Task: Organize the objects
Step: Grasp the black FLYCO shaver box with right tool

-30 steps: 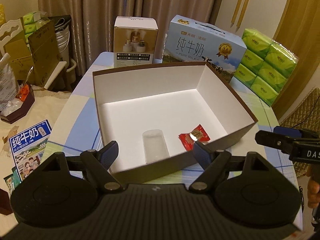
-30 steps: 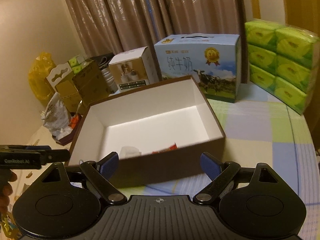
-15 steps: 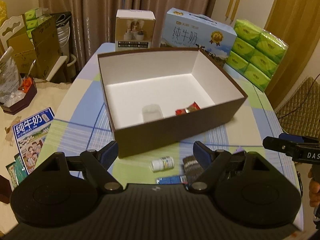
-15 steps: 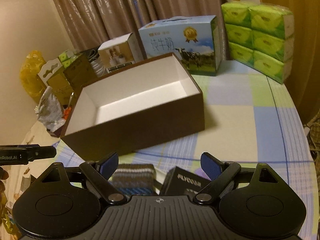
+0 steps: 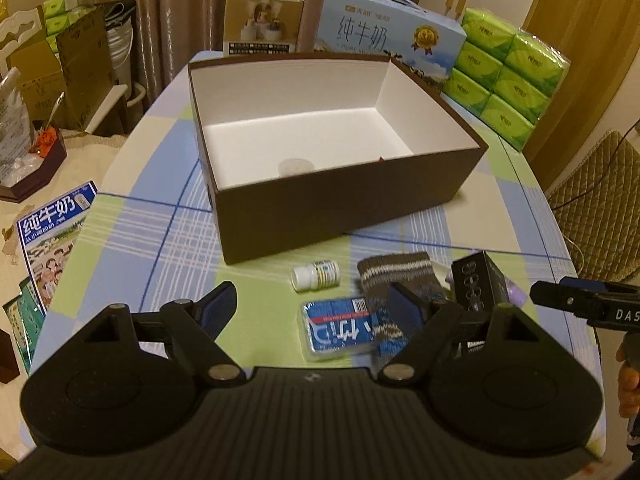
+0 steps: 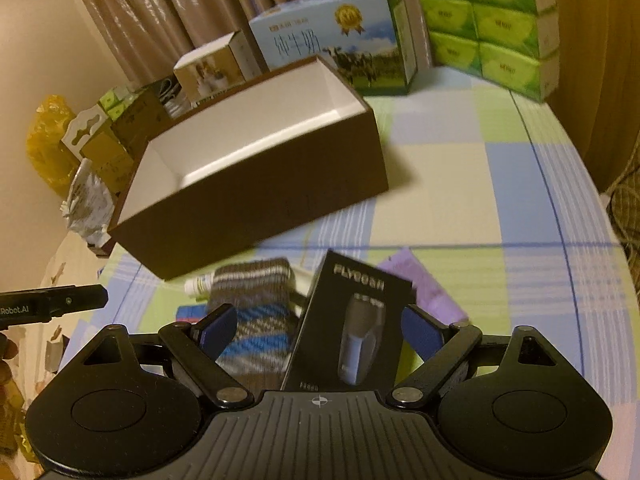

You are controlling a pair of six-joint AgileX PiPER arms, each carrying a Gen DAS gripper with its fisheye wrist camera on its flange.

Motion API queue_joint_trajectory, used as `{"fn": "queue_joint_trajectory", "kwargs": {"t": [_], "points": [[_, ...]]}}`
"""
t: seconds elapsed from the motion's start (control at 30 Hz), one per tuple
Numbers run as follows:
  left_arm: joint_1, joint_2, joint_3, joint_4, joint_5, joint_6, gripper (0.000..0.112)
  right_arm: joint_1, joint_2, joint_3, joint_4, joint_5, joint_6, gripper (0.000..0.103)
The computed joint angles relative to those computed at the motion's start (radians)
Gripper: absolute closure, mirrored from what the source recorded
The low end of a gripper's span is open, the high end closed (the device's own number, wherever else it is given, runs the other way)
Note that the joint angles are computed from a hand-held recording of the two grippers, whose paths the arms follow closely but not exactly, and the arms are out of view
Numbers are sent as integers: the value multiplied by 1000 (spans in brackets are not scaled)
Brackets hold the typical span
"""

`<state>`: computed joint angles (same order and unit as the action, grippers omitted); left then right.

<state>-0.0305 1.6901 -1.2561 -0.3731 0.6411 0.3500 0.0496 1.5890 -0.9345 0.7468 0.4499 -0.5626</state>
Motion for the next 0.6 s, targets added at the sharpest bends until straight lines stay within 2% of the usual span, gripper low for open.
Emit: {"fn": "queue_joint_trajectory", "kwargs": {"t": [0.4,0.6], "points": [[-15,9,55,-15,-27,31,33,-34,58,33,69,-6,-48,16],[-21,33,46,0,-32,20,33,-62,99,38,186,6,-139,16]]}}
